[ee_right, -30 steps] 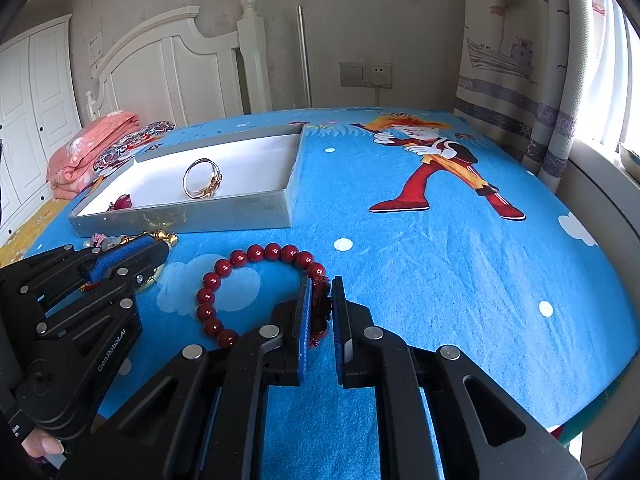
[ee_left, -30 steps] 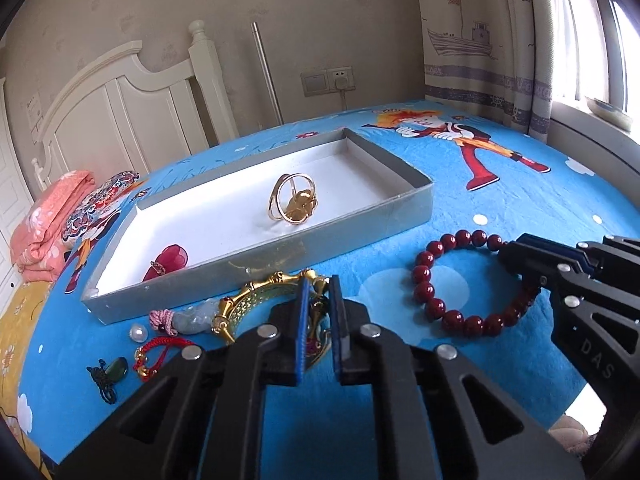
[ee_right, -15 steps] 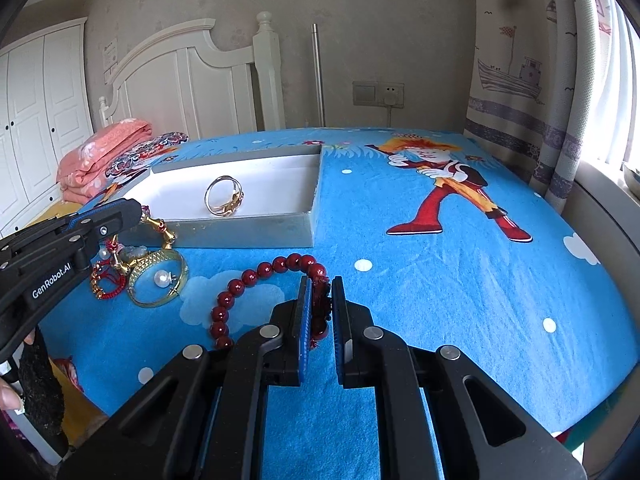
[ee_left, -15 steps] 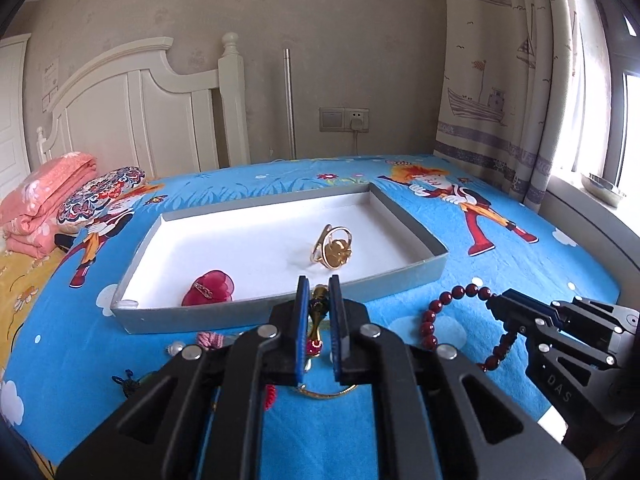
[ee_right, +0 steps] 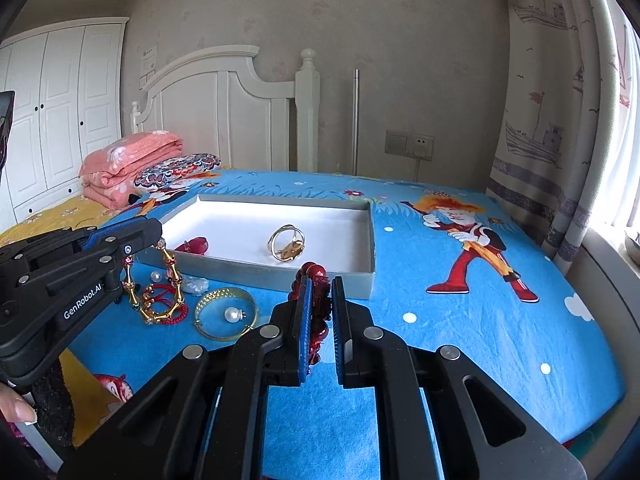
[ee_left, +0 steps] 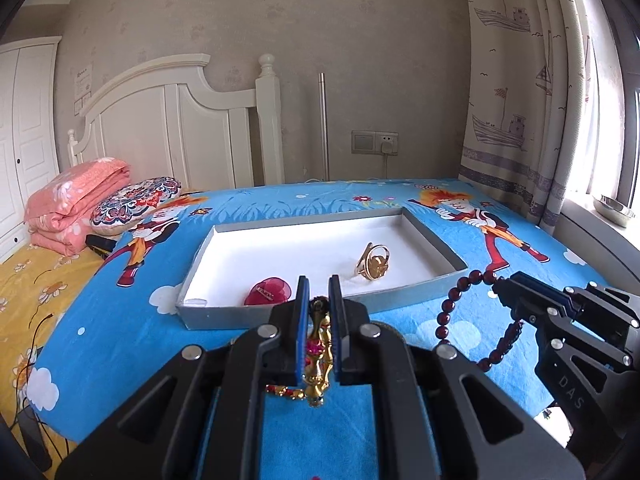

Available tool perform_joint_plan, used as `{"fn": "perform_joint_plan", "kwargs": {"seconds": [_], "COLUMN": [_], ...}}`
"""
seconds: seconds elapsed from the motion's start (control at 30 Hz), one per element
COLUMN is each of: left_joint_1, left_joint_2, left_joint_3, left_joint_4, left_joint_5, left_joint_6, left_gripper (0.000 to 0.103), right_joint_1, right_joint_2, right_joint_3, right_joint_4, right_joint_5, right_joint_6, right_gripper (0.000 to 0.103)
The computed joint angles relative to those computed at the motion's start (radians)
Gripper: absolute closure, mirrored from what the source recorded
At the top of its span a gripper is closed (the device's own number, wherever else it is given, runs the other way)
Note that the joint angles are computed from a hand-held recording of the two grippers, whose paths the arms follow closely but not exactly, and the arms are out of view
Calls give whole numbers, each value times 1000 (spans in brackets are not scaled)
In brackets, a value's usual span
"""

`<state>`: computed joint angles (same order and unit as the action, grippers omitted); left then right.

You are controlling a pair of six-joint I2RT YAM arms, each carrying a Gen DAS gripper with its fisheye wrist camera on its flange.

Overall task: Organize jewelry
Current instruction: 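Carry the gold bracelet with the left tool while the right tool carries the red bracelet over the tray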

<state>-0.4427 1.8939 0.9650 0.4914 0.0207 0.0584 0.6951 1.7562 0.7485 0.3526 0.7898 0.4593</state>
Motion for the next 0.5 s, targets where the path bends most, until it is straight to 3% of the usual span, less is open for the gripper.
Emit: {"fn": "perform_joint_plan", "kwargs": {"seconds": [0.5], "left_joint_1": [47], "left_joint_2": [-33], "left_joint_3": [-92], "left_joint_4": [39], "left_joint_5": [-4], "left_joint_6": [-26], "left_gripper": [94], "right_joint_1": [103], "right_joint_2": [41], "right_joint_3": [109], "right_joint_4": [-43], "right_joint_5": [94], "right_joint_6": [-110], "right_gripper": [94]}}
